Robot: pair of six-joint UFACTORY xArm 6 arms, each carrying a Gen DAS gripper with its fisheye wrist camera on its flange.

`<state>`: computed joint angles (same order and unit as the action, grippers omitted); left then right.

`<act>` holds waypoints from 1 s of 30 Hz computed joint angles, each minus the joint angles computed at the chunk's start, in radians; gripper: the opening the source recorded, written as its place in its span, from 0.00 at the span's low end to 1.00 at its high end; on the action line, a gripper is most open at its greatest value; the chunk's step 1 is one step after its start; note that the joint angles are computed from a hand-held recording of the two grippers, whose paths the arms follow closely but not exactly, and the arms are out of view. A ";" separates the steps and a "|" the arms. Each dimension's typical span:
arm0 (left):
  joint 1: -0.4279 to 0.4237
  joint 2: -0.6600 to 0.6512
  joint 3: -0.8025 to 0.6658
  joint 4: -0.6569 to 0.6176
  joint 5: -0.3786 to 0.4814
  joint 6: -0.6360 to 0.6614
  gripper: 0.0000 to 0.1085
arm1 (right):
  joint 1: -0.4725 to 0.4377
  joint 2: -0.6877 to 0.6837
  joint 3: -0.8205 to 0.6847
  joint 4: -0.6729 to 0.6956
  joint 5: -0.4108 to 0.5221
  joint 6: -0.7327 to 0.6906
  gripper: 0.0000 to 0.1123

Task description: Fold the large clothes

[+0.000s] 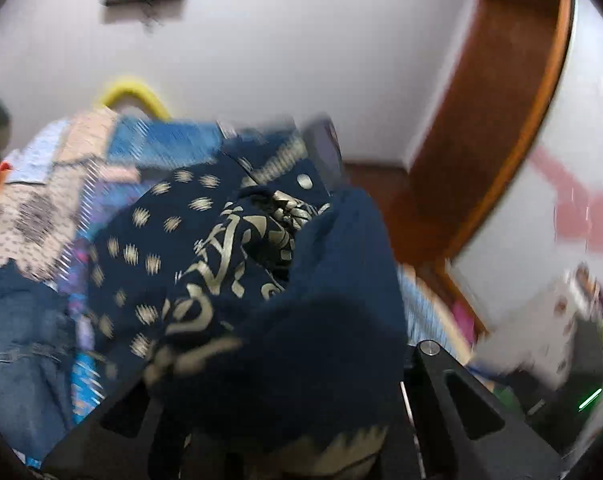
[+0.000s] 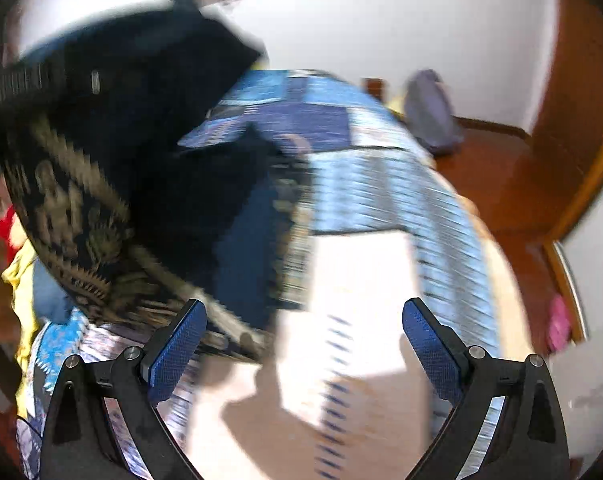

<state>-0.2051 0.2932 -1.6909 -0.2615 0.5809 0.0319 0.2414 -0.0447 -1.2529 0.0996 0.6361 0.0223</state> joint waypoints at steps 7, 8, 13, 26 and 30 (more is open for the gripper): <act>-0.007 0.009 0.062 0.036 0.107 0.065 0.11 | -0.102 -0.094 0.072 0.055 0.011 -0.028 0.87; -0.008 -0.006 0.071 0.033 0.114 0.080 0.15 | -0.107 -0.105 0.076 0.066 0.016 -0.038 0.87; -0.031 -0.157 0.195 -0.001 0.170 0.167 0.58 | -0.102 -0.122 0.056 0.108 0.024 -0.073 0.87; 0.107 -0.373 0.374 0.181 0.084 0.051 0.91 | 0.001 0.000 -0.161 0.297 0.065 -0.183 0.87; 0.150 -0.289 0.324 0.093 0.167 0.059 0.91 | 0.038 0.092 -0.229 0.329 0.104 -0.196 0.87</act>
